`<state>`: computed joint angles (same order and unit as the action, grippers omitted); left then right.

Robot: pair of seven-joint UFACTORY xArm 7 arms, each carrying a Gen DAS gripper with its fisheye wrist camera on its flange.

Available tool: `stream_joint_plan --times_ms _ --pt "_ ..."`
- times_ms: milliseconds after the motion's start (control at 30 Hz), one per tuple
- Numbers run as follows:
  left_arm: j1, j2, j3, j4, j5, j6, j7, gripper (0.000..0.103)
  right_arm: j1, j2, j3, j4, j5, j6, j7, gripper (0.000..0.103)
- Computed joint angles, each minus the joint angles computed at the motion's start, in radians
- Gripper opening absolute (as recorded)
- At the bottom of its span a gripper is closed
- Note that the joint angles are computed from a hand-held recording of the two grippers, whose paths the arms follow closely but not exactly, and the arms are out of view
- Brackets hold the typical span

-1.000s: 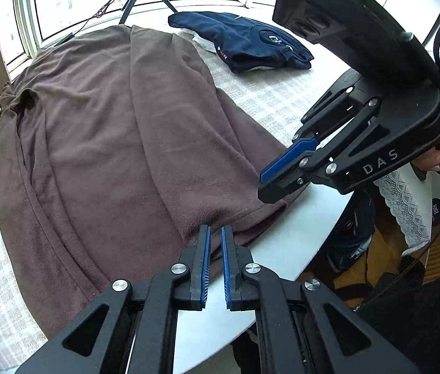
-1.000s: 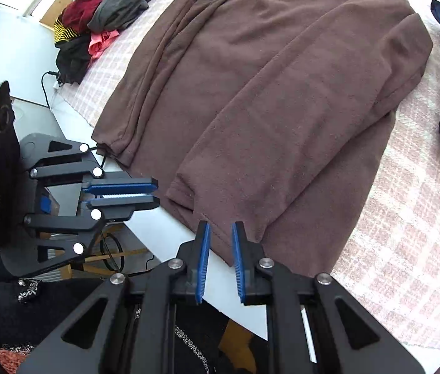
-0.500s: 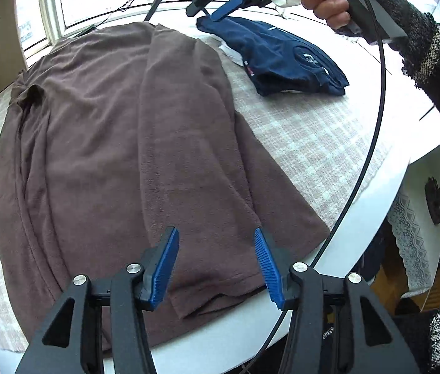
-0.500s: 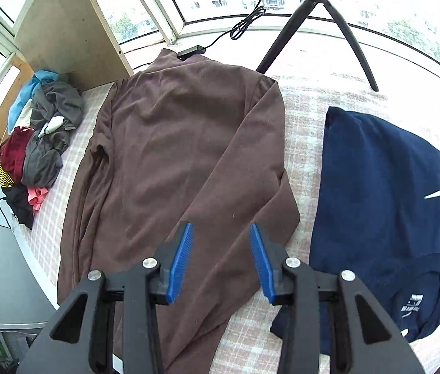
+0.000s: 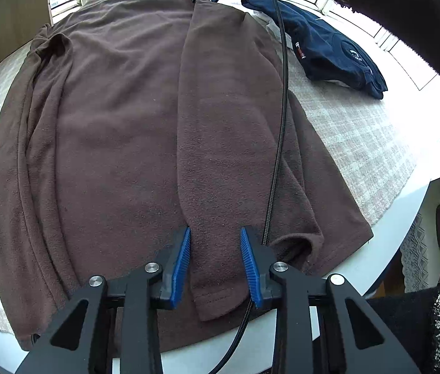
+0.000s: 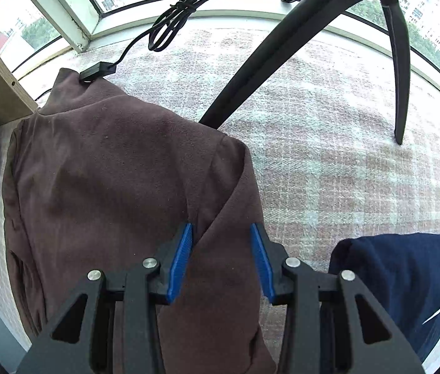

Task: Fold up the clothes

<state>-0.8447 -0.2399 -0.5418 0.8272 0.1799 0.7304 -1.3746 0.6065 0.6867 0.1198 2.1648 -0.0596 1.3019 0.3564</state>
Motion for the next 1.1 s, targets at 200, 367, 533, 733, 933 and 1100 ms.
stream_joint_plan --times_ms 200,367,533,733,933,1100 --pt "-0.009 -0.060 0.015 -0.039 -0.055 -0.043 0.048 0.004 -0.011 -0.030 0.010 -0.040 0.011 -0.029 -0.023 0.019" --pt "0.003 -0.077 0.011 -0.047 -0.068 -0.095 0.075 0.003 0.003 -0.060 0.008 -0.052 -0.011 -0.029 -0.040 0.009" --pt "0.014 -0.080 0.004 -0.041 -0.069 -0.104 0.091 0.003 -0.017 -0.094 0.016 -0.078 0.014 -0.041 -0.026 0.007" --pt "0.021 -0.066 0.001 -0.030 -0.066 -0.111 0.112 0.003 -0.040 -0.095 0.020 -0.094 0.032 -0.035 -0.037 0.007" --pt "0.015 -0.060 0.005 -0.025 -0.074 -0.096 0.140 0.003 -0.025 -0.070 0.021 -0.059 0.029 0.017 -0.032 0.019" --pt "0.014 -0.059 0.006 -0.024 -0.079 -0.083 0.147 0.003 0.013 -0.017 0.004 0.015 -0.014 0.060 -0.036 0.010"
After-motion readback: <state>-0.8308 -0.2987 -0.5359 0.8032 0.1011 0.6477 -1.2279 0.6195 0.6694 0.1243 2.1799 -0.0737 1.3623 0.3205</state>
